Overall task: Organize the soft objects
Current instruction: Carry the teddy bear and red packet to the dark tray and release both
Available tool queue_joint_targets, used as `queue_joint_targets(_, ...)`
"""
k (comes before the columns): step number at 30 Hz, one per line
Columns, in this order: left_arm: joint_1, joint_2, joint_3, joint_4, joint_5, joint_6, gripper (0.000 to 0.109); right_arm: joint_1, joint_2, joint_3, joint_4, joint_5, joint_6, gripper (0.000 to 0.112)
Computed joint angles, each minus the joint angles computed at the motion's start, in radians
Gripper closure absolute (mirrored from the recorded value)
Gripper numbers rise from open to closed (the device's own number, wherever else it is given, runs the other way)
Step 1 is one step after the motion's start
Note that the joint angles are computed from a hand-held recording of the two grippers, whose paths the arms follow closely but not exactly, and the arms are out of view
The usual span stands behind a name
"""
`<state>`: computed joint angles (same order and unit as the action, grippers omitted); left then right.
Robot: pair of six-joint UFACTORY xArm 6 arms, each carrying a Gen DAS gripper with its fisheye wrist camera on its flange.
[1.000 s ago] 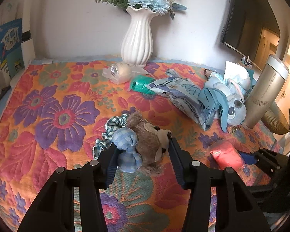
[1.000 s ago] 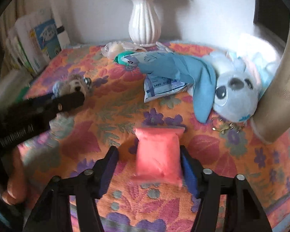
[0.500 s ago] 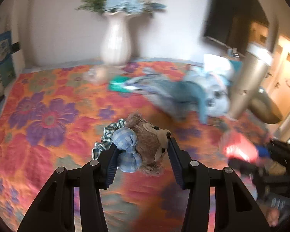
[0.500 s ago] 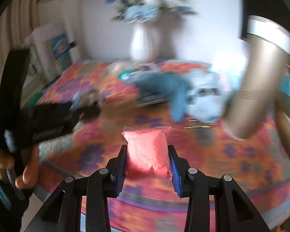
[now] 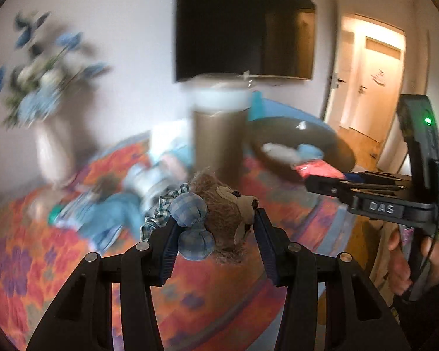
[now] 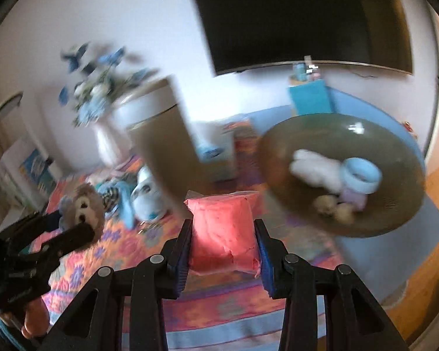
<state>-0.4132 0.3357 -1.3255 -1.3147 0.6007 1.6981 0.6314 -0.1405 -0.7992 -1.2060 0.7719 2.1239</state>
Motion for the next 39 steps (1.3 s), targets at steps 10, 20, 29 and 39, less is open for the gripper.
queue_joint_targets(10, -0.187, 0.022, -0.079, -0.002, -0.061, -0.041, 0.063, -0.140, -0.261, 0.167, -0.061, 0.072, 0.033, 0.074)
queue_joint_targets(20, -0.310, 0.234, -0.328, 0.072, -0.154, -0.195, 0.053, -0.515, -0.237, 0.164, 0.056, -0.255, -0.174, 0.056)
queue_joint_targets(29, -0.336, 0.209, -0.274, 0.020, -0.128, -0.103, 0.035, -0.520, -0.285, 0.206, 0.068, -0.241, -0.186, 0.047)
queue_joint_targets(39, -0.249, -0.047, 0.039, -0.114, -0.142, 0.123, 0.034, -0.214, -0.373, 0.222, -0.020, -0.033, -0.029, 0.039)
